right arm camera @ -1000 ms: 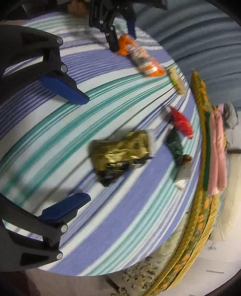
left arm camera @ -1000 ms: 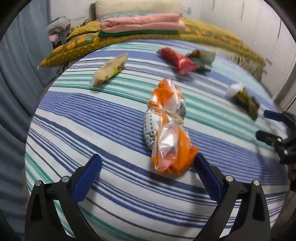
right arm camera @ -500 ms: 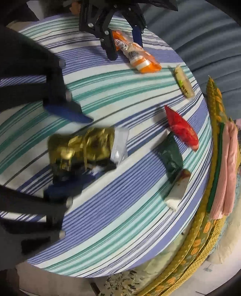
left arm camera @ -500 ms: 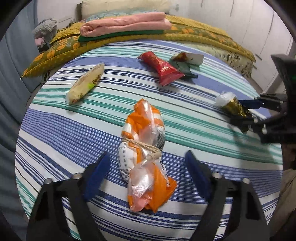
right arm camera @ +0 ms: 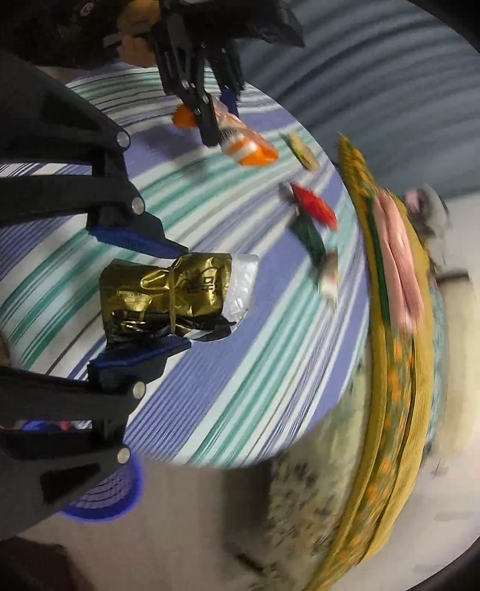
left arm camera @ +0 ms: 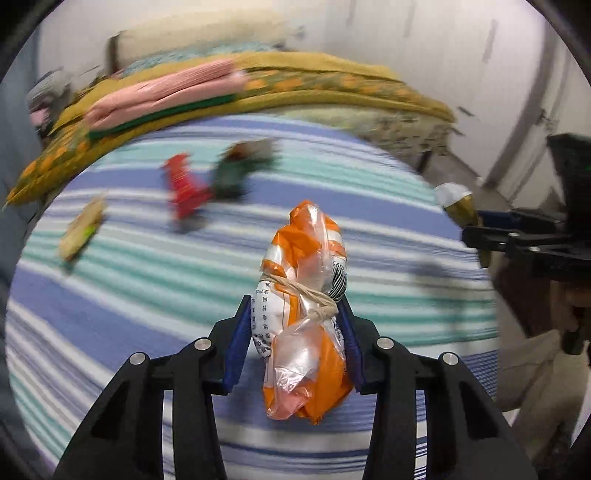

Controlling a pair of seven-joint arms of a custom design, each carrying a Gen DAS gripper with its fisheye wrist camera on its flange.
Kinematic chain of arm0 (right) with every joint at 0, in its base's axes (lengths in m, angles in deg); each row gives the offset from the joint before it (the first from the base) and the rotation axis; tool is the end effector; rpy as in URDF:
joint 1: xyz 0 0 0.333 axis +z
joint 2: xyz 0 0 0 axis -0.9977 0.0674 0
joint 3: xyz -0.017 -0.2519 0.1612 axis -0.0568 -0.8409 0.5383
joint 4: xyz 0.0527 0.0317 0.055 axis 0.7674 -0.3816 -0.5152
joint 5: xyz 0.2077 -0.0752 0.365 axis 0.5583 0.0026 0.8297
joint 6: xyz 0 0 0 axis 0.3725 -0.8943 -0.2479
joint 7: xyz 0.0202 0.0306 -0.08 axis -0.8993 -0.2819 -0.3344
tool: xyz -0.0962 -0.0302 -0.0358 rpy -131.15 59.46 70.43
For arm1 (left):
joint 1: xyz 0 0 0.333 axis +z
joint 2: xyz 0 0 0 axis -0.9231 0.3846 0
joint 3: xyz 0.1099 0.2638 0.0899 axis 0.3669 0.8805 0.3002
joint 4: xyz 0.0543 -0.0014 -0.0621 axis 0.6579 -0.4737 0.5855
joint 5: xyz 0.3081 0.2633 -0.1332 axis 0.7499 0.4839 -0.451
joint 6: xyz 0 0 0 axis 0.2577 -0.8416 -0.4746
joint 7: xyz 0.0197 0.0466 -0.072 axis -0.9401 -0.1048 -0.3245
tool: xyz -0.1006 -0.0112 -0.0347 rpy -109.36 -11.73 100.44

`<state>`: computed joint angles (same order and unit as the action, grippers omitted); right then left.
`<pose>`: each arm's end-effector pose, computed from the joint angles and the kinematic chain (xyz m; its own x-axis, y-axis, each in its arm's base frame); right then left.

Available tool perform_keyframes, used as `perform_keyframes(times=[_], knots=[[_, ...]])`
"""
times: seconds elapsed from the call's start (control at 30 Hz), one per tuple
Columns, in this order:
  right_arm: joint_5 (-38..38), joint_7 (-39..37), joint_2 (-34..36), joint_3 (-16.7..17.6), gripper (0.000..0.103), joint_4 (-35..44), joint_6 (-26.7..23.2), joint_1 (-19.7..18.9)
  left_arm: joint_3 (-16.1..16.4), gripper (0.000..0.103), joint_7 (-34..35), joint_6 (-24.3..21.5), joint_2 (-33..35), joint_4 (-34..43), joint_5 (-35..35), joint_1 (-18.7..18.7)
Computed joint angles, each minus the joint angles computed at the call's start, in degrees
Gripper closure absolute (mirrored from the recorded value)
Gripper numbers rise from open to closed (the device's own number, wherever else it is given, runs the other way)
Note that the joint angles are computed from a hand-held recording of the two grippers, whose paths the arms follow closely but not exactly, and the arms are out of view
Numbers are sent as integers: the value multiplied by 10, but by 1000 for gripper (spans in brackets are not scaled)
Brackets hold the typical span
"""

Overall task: Collect trash
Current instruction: 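Drop the orange bag into the wastebasket with the left tool while the right drops the wrapper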

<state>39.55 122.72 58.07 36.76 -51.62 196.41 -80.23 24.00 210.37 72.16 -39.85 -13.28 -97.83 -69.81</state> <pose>0.6279 0.0557 0.4829 -0.2207 -0.9453 -0.2401 -0.7371 0.3229 -0.5937 0.7568 -0.1866 0.4889 -0.7921 -0.6000 0.1125 -0.5339 0.5915 -0.6042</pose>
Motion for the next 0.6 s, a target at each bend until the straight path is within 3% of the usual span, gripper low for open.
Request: perform_keyframes(times=[0.23, 0.43, 0.6], knots=[[-120, 162, -151, -19, 60, -184, 4, -68, -39, 60, 25, -10, -67, -80, -50, -39], [-136, 195, -220, -38, 60, -277, 10, -110, -51, 59, 18, 1, -84, -112, -44, -109], [-125, 193, -230, -60, 60, -320, 22, -136, -51, 59, -34, -16, -45, -86, -1, -168]])
